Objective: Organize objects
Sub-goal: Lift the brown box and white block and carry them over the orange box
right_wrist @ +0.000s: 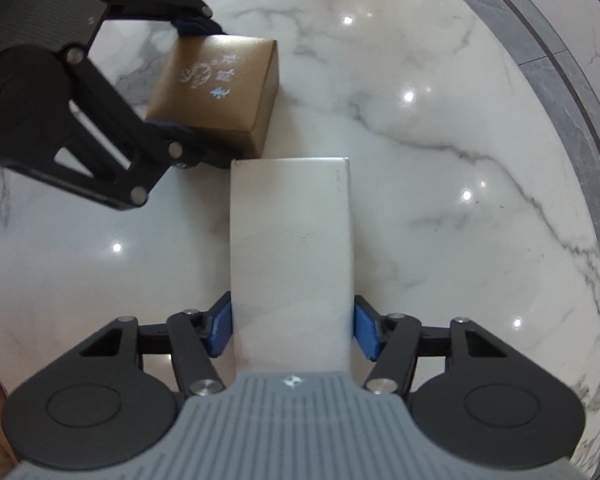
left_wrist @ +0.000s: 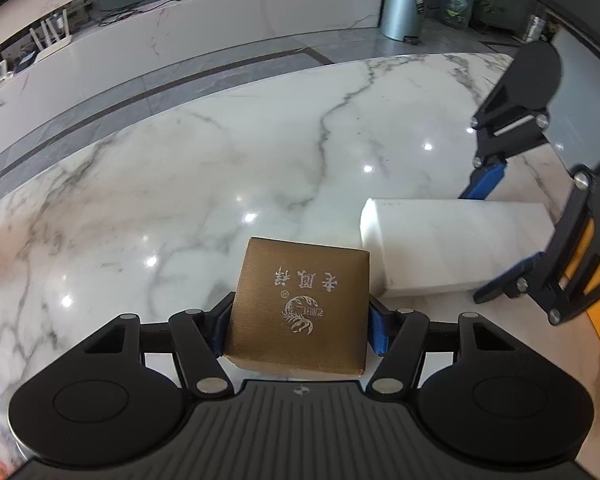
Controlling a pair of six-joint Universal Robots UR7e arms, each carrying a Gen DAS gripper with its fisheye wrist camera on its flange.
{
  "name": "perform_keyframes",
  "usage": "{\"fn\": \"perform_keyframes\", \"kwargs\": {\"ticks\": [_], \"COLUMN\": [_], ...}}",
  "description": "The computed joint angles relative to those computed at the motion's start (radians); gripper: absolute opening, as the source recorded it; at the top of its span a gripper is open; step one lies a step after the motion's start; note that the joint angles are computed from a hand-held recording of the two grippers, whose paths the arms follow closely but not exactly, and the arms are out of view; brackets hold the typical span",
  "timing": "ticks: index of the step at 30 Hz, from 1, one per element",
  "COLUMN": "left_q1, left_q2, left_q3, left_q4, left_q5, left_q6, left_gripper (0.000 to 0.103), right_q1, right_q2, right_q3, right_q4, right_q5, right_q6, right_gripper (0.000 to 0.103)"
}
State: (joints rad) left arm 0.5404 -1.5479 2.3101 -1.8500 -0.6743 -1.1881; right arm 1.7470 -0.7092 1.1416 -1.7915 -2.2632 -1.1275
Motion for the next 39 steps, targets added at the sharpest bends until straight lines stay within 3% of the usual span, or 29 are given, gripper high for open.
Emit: {"fn": "perform_keyframes", "kwargs": {"ticks": [6, 15, 23, 28, 31, 39], "left_q1": [-0.077, -0.291, -0.447, -0.489, -0.485, -0.406], "left_q2": [-0.046, -0.082, 0.021, 0.127, 0.187, 0.345], "left_q3": [0.011, -0.007, -0.166, -0.289, -0.337, -0.380], "left_q4": [0.158, 0.425, 0.609, 0.648, 0.588, 0.190], "left_q5": [-0.065, -0.168, -0.189, -0.127, -0.070, 0.046], "left_q6": [-0.173, -0.487, -0.594, -0.568, -0.497, -0.117], "left_gripper": [0.070, 0.070, 0.070, 0.070, 0.070, 0.070], "right_q1": [0.017, 0.063, 0.121, 0.137, 0.131, 0.071], "right_q2": [-0.090, -0.259, -0.360, -0.454, -0.500, -0.588], "right_q3": [0.151, 0.372, 0.366, 0.378, 0.373, 0.359], "right_q4": [-0.035, -0.149, -0.136, -0.150, -0.154, -0.212], "right_q5": [0.012, 0.063, 0.121, 0.125, 0.119, 0.027], "right_q6": [-0.050, -0.176, -0.293, -0.394, -0.441, -0.625], "right_gripper": [0.062, 0.062, 0.062, 0.062, 0.062, 0.062]}}
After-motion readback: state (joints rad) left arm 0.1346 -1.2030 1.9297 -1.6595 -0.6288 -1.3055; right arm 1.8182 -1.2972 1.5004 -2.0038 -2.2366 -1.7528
